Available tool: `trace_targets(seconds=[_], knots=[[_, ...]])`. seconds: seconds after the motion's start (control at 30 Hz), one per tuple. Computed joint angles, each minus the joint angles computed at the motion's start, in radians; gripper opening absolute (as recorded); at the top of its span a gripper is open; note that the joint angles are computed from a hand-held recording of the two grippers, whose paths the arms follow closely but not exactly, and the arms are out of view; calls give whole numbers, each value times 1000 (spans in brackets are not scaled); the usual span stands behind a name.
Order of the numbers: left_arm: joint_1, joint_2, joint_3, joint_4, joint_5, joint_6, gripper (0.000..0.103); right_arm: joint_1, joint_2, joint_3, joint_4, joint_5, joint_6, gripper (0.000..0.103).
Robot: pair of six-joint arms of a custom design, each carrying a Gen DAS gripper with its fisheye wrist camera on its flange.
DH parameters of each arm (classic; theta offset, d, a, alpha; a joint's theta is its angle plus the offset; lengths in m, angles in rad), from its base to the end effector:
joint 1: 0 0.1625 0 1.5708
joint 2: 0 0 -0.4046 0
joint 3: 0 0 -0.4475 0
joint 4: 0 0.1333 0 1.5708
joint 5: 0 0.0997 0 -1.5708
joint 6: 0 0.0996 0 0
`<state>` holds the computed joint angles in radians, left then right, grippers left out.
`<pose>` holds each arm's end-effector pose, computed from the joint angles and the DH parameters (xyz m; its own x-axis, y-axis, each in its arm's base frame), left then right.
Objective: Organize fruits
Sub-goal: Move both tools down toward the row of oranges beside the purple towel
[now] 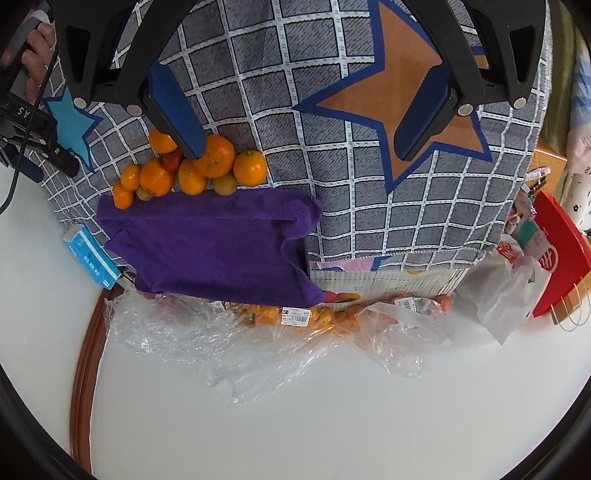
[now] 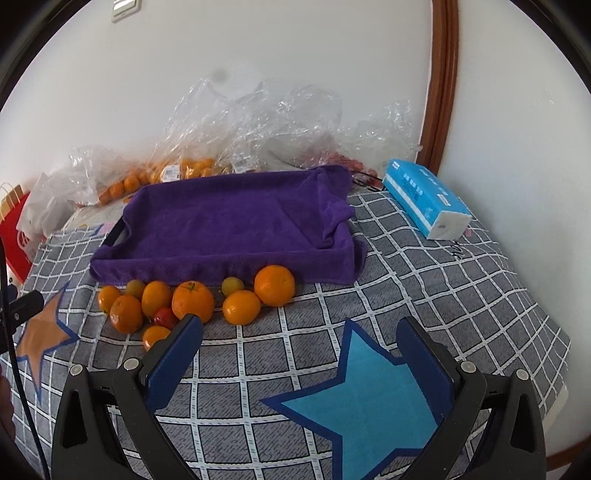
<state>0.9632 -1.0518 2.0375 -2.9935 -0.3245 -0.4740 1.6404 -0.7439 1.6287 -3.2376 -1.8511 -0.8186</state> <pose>-0.1280 -0.5829 0.1542 -0.6728 -0.4706 -0.5709 0.2362 0.5946 -0.7685 0.1555 -0.7103 0.0926 -0.6282 -0.4296 0.6487 -0.7436 0.5768 -0.3382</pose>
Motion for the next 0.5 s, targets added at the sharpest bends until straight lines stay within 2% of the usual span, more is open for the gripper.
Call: trace_targets(seconds=[0.1, 0.27, 0.3, 0.37, 0.5], knots=[[20, 13, -10, 6, -7, 5, 102, -9, 24, -31, 41, 2, 18, 100], [50, -3, -21, 81, -64, -26, 99, -17, 71, -94, 91, -30, 47, 81], [53, -3, -20, 60, -70, -15, 96, -18, 76, -103, 101, -31, 49, 80], [65, -5, -14, 10, -90, 0, 93, -18, 96, -138, 136, -33, 74, 70], [85, 3, -12, -93, -141, 62, 93, -22, 119, -196, 223, 5, 119, 60]])
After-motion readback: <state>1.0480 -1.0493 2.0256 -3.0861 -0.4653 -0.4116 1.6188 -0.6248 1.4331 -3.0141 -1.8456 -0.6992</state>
